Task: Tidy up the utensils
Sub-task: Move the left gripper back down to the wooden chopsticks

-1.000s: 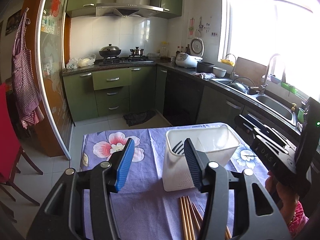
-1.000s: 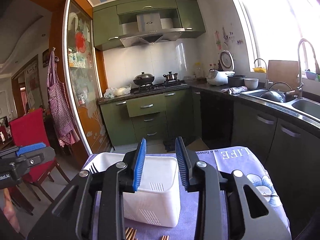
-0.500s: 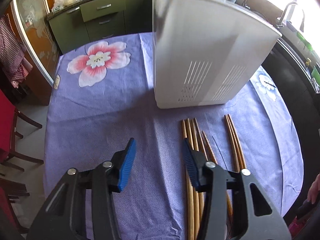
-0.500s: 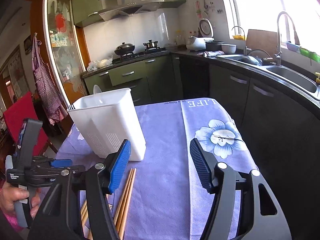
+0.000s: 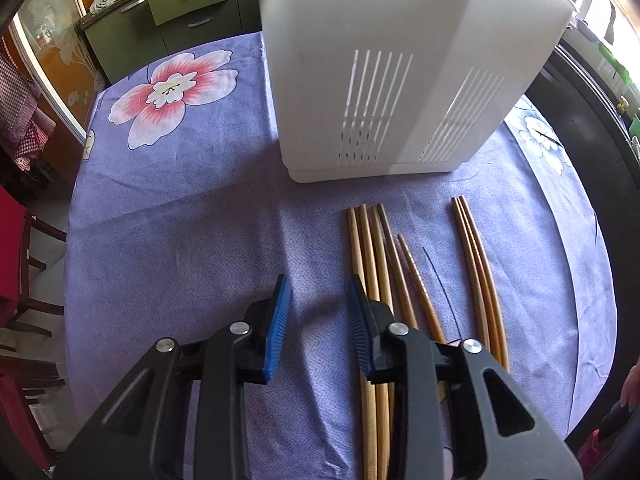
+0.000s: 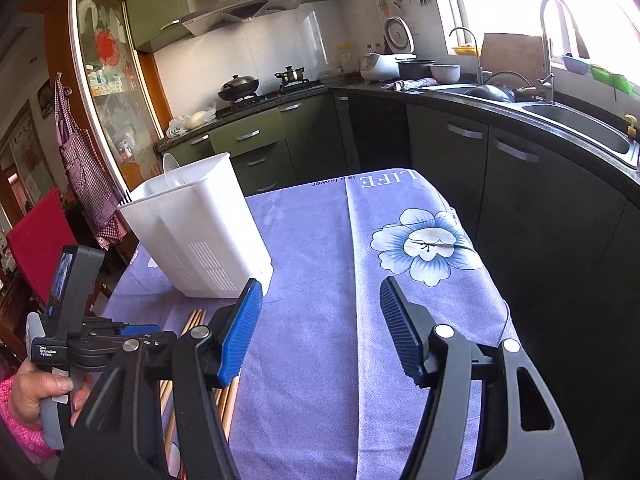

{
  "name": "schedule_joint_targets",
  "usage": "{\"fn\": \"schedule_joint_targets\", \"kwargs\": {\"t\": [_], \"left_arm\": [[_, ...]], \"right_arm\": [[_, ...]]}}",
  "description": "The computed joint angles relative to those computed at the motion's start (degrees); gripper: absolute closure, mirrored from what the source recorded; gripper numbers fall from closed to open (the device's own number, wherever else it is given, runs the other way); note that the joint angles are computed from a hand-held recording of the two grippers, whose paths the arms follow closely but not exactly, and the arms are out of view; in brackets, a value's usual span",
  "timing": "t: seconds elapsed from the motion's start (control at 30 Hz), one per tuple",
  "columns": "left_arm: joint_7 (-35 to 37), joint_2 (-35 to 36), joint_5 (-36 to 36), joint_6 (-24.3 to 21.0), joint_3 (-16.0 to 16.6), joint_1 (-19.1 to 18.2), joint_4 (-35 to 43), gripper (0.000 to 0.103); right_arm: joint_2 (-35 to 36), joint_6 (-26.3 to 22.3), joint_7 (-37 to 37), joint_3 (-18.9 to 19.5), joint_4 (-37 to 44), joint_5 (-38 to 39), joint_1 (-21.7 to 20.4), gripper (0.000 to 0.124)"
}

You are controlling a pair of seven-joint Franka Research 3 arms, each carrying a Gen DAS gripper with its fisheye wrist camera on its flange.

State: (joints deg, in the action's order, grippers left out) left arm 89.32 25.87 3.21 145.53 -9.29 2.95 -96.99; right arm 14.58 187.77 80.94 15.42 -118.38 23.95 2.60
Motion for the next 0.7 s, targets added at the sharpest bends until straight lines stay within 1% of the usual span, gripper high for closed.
{"fn": "schedule_joint_targets", "kwargs": {"t": [0.03,0.13,0.27,0.37,0.47,0.53,0.57,0.6,0.63,0.7], "left_arm": [[0.42,-0.19,-0.73,0.15,-0.42,0.38,-0.15,0.074],[0.75,-0.64,-0.55,0.39,-0.48,0.11,-0.51,0.074],[1.41,0.18,-0.33,-1.06,-0.50,-0.22,0.49,0.074],[1.57,0.74,-0.06,-1.36,-0.38,-0.44,0.94,0.074],[1.53,0.90,0.16,-1.99,-0.28,-0.59,1.19,0.074],[1.31,0.89,0.77,-1.93,0.02,-0.85,1.17,0.077],[1.23,0.92,0.93,-2.12,0.09,-0.88,1.31,0.081],[1.45,0.99,0.75,-2.45,-0.03,-0.71,1.52,0.084],[1.64,0.89,0.53,-2.58,-0.13,-0.52,1.42,0.084],[1.99,0.94,0.41,-2.85,-0.13,-0.32,1.57,0.089]], "right_arm": [[0.11,-0.35,0.21,-0.68,0.35,-0.09,0.68,0.063],[0.26,-0.54,0.08,-0.66,0.55,-0.02,0.70,0.063],[0.46,-1.21,0.01,-1.45,1.14,0.28,1.57,0.063],[0.36,-1.42,-0.06,-2.41,1.23,0.46,2.60,0.063],[0.49,-2.16,-0.56,-2.34,1.59,0.83,2.53,0.063],[0.61,-2.98,-0.57,-3.70,1.96,0.76,3.84,0.063],[0.69,-3.45,-0.41,-4.69,2.16,0.61,4.80,0.063],[0.86,-3.92,-0.60,-4.88,2.44,0.67,5.03,0.063],[1.05,-4.37,-0.84,-5.01,2.71,0.75,5.24,0.063],[1.41,-6.22,-0.75,-6.67,3.62,0.08,6.90,0.063]]}}
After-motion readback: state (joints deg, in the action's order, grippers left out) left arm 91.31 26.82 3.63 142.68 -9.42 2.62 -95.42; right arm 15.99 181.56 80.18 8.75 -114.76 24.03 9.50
